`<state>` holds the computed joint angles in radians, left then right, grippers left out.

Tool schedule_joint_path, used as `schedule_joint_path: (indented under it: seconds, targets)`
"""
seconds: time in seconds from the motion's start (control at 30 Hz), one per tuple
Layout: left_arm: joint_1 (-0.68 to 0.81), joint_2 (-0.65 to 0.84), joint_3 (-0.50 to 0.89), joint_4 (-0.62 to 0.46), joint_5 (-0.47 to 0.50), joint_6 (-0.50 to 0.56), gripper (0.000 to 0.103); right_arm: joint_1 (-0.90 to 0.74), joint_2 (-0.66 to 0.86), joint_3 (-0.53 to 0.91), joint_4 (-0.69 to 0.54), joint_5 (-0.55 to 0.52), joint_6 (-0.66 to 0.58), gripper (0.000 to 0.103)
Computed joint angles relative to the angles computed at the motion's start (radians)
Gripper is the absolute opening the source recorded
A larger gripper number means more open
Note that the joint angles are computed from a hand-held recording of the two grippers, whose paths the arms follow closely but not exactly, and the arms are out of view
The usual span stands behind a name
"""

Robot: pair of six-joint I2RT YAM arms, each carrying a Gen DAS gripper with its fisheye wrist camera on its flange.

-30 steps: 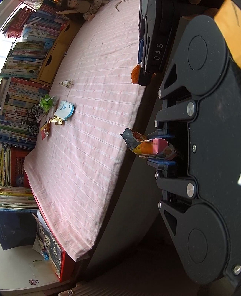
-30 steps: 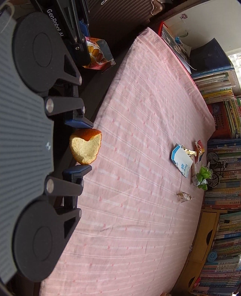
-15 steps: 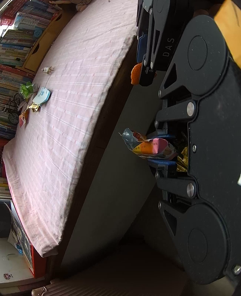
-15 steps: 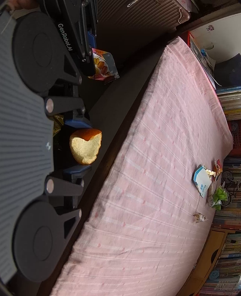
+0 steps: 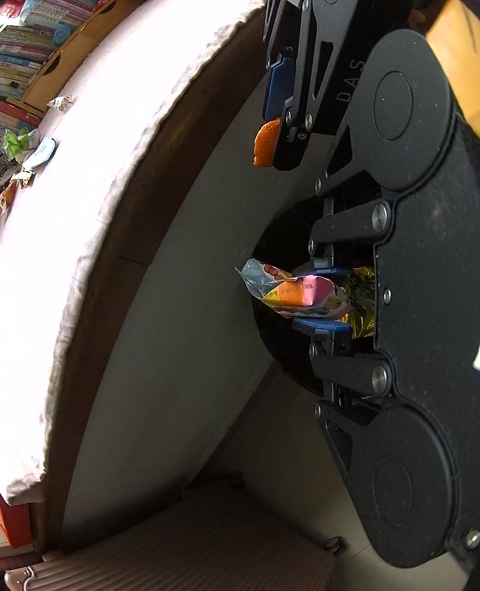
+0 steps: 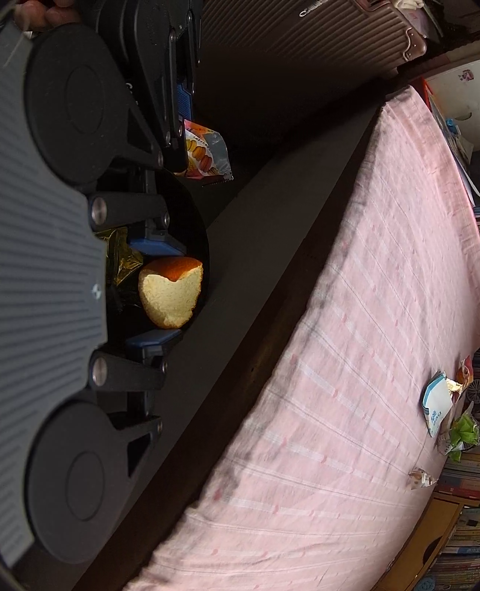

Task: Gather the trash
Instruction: 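Open both grippers to drop the wrapper and orange peel into the bin, then move both open grippers back over the bed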

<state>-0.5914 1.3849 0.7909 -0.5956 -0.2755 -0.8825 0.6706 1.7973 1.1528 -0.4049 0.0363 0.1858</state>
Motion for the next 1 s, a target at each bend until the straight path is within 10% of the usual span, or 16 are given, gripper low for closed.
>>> schedule_joint_path:
  seconds: [0.47, 1.0]
  targets:
    - [-0.002, 0.030, 0.018, -0.043, -0.011, -0.053, 0.060, -0.016, 0.015, -0.019, 0.017, -0.048, -0.006, 0.067]
    - [-0.031, -0.046, 0.090, -0.153, -0.136, -0.067, 0.075, -0.056, -0.064, -0.047, 0.039, -0.074, -0.014, 0.073]
